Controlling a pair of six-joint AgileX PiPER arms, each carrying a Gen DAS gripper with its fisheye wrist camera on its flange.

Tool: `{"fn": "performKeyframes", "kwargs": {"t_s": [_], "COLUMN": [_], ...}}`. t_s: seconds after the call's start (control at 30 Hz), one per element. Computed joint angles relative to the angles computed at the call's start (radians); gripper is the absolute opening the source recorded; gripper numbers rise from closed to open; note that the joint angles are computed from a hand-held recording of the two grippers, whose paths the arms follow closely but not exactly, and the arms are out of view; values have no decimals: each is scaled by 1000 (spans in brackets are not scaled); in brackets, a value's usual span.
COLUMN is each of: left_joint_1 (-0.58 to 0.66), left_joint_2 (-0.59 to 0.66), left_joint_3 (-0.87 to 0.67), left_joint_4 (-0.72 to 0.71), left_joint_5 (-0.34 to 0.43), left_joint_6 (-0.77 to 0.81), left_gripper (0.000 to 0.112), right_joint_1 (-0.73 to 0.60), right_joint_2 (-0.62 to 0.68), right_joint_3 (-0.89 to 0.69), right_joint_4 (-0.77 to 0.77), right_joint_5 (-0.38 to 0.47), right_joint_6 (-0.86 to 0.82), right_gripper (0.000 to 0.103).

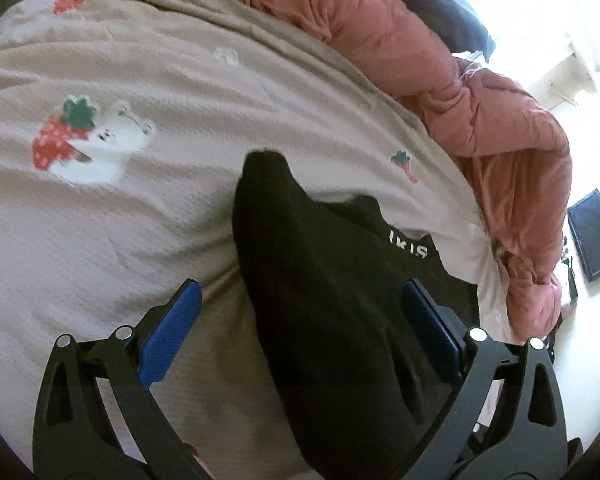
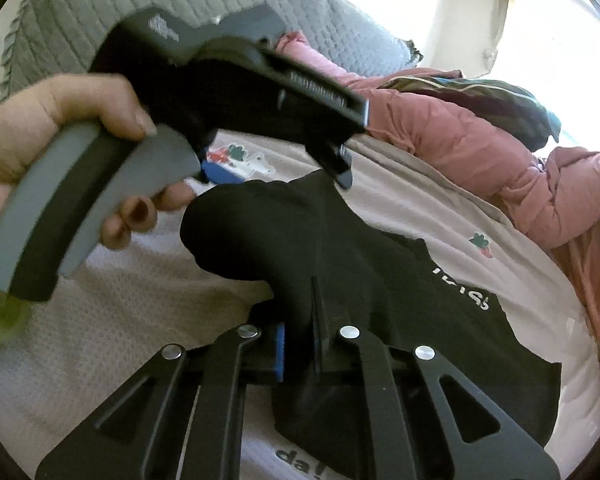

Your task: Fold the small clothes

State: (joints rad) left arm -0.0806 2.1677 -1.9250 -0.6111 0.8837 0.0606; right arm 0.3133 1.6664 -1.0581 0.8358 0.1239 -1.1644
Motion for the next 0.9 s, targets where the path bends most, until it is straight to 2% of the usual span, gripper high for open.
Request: {"fn": "performKeyframes", "kwargs": {"t_s": [0.07,0.13,0.2,0.23,0.3,0.37,0.53,0.6,0.7,0.9], "left_joint_1": [-11,-18,-36,-51,-80,-109,-189,-236,-290,-396], "left_joint_2": [3,0,-10,-17,-32,-43,-65,-51,-24,129], "left_joint_3": [-1,9,21,21,17,-2,-61,-122,-197,-486], "left_joint_4": [-13,-51,-62,-35,12,50,126,187,250,363], "left_joint_5": [-5,-10,-22,-32,-45,-35,-23,0,33,166], "left_joint_6": [-1,7,-2,-20,-45,-76,-137,-183,-235,-357], "left_gripper": [93,83,43,38,24,20,20,20,20,20], "right_joint_1": [-17,-39,-73,-93,-110,-136,-246,-294,-378,-550], "right_joint_2": [-18,-33,-51,-62,-85,-110,-196,-229,-269,-293], "right_joint_3": [14,24,27,31,49,70,149,179,215,252], "right_joint_4": [103,189,222,243,281,330,562,608,625,622], "right_joint_5": [14,39,91,117,116,122,180,212,277,403], "right_joint_6": [-92,-170,-179,-187,-223,-271,-475,-511,-515,-499], "right_gripper": [8,8,7,7,7,7,6,6,6,6]}}
